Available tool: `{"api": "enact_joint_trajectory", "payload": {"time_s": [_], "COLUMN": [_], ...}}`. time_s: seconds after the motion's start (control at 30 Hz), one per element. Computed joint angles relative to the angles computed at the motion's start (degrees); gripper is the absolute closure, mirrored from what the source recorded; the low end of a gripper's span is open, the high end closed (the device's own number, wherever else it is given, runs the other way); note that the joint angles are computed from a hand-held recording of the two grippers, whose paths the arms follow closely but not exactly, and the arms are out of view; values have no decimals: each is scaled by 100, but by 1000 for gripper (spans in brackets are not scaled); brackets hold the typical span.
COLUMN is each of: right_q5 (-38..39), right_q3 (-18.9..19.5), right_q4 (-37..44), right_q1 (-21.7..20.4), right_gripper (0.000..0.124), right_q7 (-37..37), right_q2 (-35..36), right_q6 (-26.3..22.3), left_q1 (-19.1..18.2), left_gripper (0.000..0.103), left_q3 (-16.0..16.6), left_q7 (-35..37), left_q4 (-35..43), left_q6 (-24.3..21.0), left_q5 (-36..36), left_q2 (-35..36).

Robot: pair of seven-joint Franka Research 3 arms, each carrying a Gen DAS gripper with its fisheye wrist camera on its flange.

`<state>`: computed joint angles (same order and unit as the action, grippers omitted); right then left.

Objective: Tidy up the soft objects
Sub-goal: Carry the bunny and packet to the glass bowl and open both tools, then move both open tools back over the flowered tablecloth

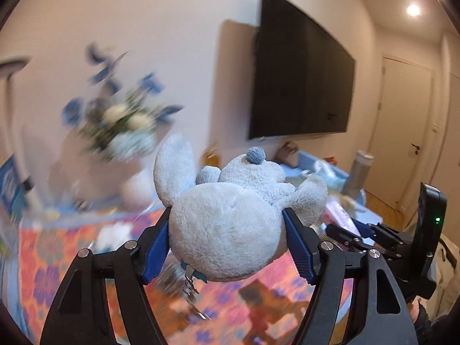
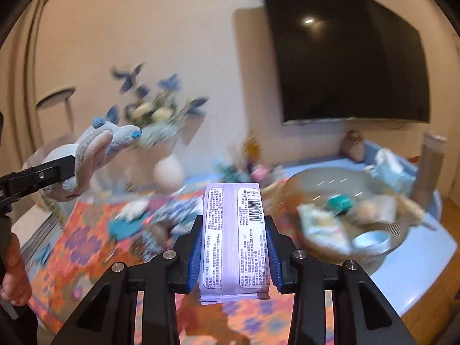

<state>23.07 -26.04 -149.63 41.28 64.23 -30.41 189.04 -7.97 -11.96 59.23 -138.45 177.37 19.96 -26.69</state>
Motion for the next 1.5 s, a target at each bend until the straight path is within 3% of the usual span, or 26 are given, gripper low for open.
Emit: {"api": "enact_joint_trajectory", "payload": {"time_s": [0.07,0.17,0.27,0.4,0.6,0.73,0.83,0.97,1.03,1.1,1.27,1.3,1.33,1.37,1.4,1.47,1.5], "right_q5": [94,543,982,1837,2611,2929,3163,3050,2098,1655,260,211,243,268,374,674,818], "right_q3": [-206,-1160,-1446,-2264,-2492,-2365,-2260,-1962,-1514,-1075,646,827,930,1076,1098,1008,852], "right_q4": [229,754,1263,1901,2538,2841,2949,2532,2136,1773,1021,932,861,747,695,449,349], "right_q1": [-34,572,410,765,596,353,67,-211,-561,-892,-2183,-2225,-2159,-2131,-2016,-1478,-1056], "right_gripper": [86,86,86,86,86,84,62,62,62,62,61,60,51,35,28,22,22], "right_q7": [85,67,292,133,-122,-213,-56,-164,613,808,1316,1199,1020,901,735,256,-50], "right_q2": [76,133,709,1341,2366,2869,3009,2550,2185,1820,1107,986,883,749,716,471,339], "right_q6": [-133,-692,-1167,-1760,-2430,-2762,-3263,-3048,-2508,-2089,-1580,-1553,-1517,-1451,-1336,-976,-864], "left_q1": [-138,-185,-523,-738,-920,-991,-744,-674,-612,-560,-533,-532,-492,-389,-180,564,702], "left_gripper": [32,32,32,32,32,25,19,19,19,19,18,15,13,9,2,1,1], "left_q3": [-83,-306,-309,-367,-448,-508,-850,-824,-793,-753,-434,-335,-255,-230,-311,-670,-685], "left_q7": [151,235,557,326,942,1413,2019,2149,2177,2192,1988,1818,1599,1322,1012,111,-87], "left_q4": [558,1306,2218,3317,4384,5113,5432,5113,4617,4044,2561,2236,1888,1588,1375,904,754], "left_q6": [-160,-306,-547,-1007,-1383,-1605,-1837,-1864,-1648,-1275,-571,-457,-346,-269,-272,-631,-821], "left_q5": [32,186,69,490,-361,-638,-1342,-1767,-1920,-2054,-2117,-1990,-1808,-1559,-1269,-461,-298], "left_q2": [475,1142,1996,2985,4143,4770,5055,4790,4403,3955,2588,2256,1893,1563,1290,502,229]}}
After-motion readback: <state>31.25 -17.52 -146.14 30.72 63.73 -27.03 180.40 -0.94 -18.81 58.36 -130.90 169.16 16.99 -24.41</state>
